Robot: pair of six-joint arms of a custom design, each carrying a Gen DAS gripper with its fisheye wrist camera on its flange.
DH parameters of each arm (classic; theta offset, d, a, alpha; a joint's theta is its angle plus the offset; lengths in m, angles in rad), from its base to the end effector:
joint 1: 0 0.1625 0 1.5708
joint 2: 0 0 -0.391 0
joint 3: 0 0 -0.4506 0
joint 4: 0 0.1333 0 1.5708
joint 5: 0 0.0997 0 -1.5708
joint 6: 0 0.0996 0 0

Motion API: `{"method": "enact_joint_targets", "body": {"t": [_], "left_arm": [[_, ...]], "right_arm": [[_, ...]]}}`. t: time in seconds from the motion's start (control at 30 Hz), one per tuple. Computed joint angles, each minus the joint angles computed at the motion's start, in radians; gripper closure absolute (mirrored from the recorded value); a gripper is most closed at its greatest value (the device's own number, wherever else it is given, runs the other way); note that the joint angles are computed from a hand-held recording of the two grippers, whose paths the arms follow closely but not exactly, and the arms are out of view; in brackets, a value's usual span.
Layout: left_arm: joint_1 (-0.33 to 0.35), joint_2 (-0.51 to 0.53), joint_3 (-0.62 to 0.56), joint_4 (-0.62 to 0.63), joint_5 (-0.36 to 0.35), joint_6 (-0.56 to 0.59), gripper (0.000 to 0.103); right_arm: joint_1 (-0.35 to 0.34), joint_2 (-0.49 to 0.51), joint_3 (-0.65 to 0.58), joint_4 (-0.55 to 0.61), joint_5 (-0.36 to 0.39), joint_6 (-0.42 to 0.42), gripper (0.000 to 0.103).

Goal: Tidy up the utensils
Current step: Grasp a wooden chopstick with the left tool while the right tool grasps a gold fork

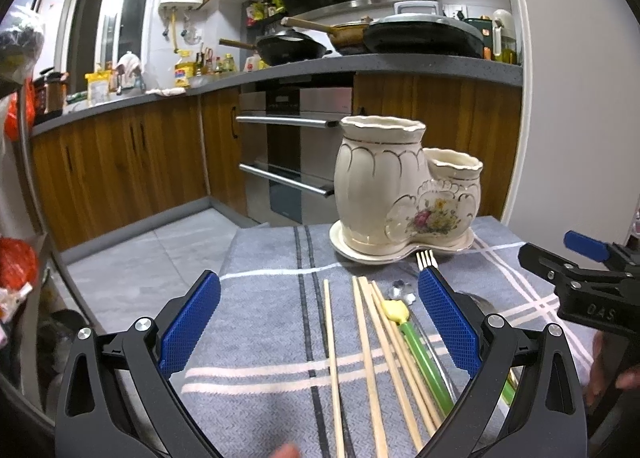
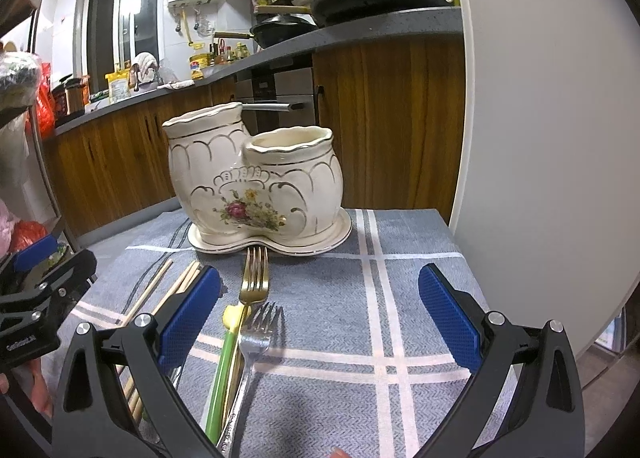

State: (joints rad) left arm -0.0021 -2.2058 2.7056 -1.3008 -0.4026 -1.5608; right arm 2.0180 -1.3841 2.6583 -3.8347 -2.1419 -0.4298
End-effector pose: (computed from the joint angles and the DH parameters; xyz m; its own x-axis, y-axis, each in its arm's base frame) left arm -0.2084 -0.2245 0.1639 -0.7116 0.0054 -0.7026 0.6483 0.3904 -0.6536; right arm 0.2139 -0.2623 0.1531 -0.7683 -0.1666 0.6180 -0.6133 0.4681 -0.6362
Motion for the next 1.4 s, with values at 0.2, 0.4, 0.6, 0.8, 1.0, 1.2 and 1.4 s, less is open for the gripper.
{"method": "enact_joint_targets", "body": {"t": [0.2,0.4,0.6,0.8,1.0,1.2,1.4], "left_arm": [[0.006,-0.053,-0.039,0.145,-0.016,-0.048,0.005],[0.035,-0.087,-0.039,0.116,-0.093,0.043,0.006],[0.083,-0.062,-0.036,-0.003,-0.143,0.159,0.008],[0.1,-0.056,-0.027,-0.075,-0.164,0.227,0.019],[0.112,-0.034,-0.022,-0.137,-0.181,0.285,0.034],[0.147,0.01,-0.026,-0.207,-0.199,0.336,0.046],[0.177,0.037,-0.028,-0.26,-0.22,0.379,0.059]], "right_arm": [[-0.034,-0.068,0.018,0.044,0.046,0.002,0.005],[-0.062,-0.175,0.03,0.283,0.065,-0.003,0.005],[-0.106,-0.262,0.022,0.595,0.116,0.09,0.005],[-0.071,-0.203,0.019,0.552,0.079,0.053,0.027],[-0.097,-0.226,0.022,0.605,0.126,0.059,0.054],[-0.128,-0.262,0.015,0.708,0.195,0.083,0.068],[-0.155,-0.279,0.01,0.743,0.255,0.098,0.075]]}}
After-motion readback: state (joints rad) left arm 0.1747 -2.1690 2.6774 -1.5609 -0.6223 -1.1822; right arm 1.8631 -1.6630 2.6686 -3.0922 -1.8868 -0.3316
